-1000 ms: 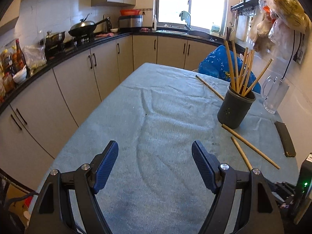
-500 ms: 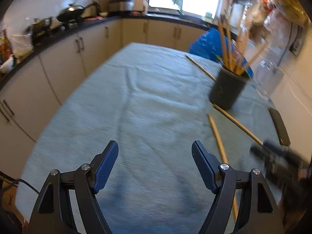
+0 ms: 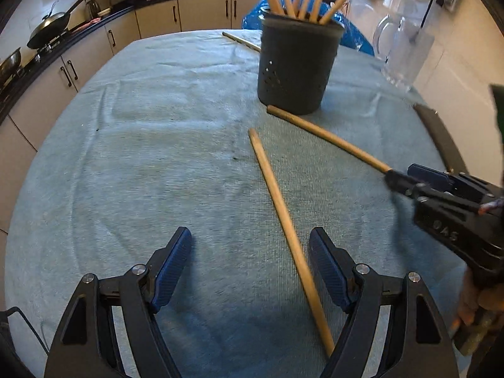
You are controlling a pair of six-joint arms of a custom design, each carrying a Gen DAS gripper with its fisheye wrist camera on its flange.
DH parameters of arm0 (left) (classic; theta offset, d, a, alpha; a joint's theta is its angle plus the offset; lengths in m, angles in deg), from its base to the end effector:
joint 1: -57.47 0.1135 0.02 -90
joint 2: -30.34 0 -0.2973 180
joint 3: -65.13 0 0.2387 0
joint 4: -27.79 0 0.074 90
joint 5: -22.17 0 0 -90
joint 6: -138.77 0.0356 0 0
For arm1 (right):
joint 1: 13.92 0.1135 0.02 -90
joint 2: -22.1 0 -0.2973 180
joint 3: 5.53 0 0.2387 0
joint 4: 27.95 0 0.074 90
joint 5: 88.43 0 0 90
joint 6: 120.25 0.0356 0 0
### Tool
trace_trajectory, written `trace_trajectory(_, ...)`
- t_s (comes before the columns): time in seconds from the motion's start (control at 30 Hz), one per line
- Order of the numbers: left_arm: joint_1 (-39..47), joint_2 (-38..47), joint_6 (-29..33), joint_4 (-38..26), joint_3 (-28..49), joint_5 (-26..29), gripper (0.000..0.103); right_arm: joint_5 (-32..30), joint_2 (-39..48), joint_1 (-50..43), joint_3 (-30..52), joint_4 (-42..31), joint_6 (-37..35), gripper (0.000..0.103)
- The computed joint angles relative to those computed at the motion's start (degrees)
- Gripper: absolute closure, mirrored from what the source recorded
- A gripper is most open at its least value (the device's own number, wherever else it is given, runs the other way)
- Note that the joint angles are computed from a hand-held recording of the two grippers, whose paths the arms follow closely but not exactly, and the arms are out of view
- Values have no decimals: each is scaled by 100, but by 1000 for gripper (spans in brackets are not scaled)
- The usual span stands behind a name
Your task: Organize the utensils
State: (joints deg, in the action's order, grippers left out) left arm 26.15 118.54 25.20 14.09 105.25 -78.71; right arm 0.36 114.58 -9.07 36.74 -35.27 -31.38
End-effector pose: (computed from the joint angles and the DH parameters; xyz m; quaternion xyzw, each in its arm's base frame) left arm 0.1929 -0.1095 0.1370 0.0422 0.9648 -0.0303 0.2577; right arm 0.2435 0.0214 0.1346 -0.0530 0.9586 0.0192 0.2791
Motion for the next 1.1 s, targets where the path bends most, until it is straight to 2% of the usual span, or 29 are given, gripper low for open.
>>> trace_trajectory(0.03, -111, 75, -73, -21, 27, -212, 44, 18, -63, 39, -23, -87, 44, 75)
trace_trajectory(0.07, -193, 87, -94, -13, 25, -428, 51, 87, -118, 99, -29, -172, 88, 76)
trace_trajectory(0.13, -204, 64, -99, 29, 5, -480, 85, 291, -284, 292, -99, -300, 241, 83)
trace_trajectory(0.2, -145, 29, -57, -60, 9, -501, 96, 332, -552, 402, -201, -530, 419, 86)
trace_trajectory(0.33, 233, -393, 254, -77, -304, 0, 96, 106, -1485, 494, -659, -1207, 597, 94)
trace_trajectory(0.5, 617, -1129, 525, -448, -700, 630, 96, -23, -2871, 890, -1152, -2607, 489, 94)
trace_trajectory(0.57, 937, -1351, 678, -636, -759, 1018, 96, -633, -3283, 551, -1143, -3035, 202, 89)
trace_trajectory(0.6, 1041, -1375, 723, -656, -761, 1130, 96, -746, -3386, 464, -1116, -3101, 121, 82)
trace_trajectory(0.67, 1155, -1454, 756, -672, -750, 1194, 96, -474, -3543, 600, -1034, -2893, 10, 65)
trace_trajectory(0.7, 1176, -1403, 746, -669, -683, 1095, 94, -450, -3428, 542, -1002, -2650, -125, 52)
trace_trajectory(0.77, 1165, -1306, 690, -562, -632, 1067, 84, -422, -2829, 568, -859, -1952, -326, 49)
trace_trajectory(0.8, 1202, -1173, 731, -478, -561, 1091, 74, -423, -2507, 566, -737, -1764, -396, 49)
trace_trajectory(0.83, 1217, -1009, 750, -392, -502, 1061, 70, -420, -2164, 617, -632, -1555, -450, 49)
trace_trajectory(0.9, 1247, -771, 780, -313, -383, 951, 70, -387, -1301, 770, -272, -1157, -589, 49)
trace_trajectory(1.0, 1384, -433, 907, -197, -216, 913, 71, -487, -339, 974, 342, -1165, -582, 49)
trace_trajectory(1.1, 1418, -203, 1077, -217, -20, 864, 72, -303, 301, 1184, 824, -1168, -579, 57)
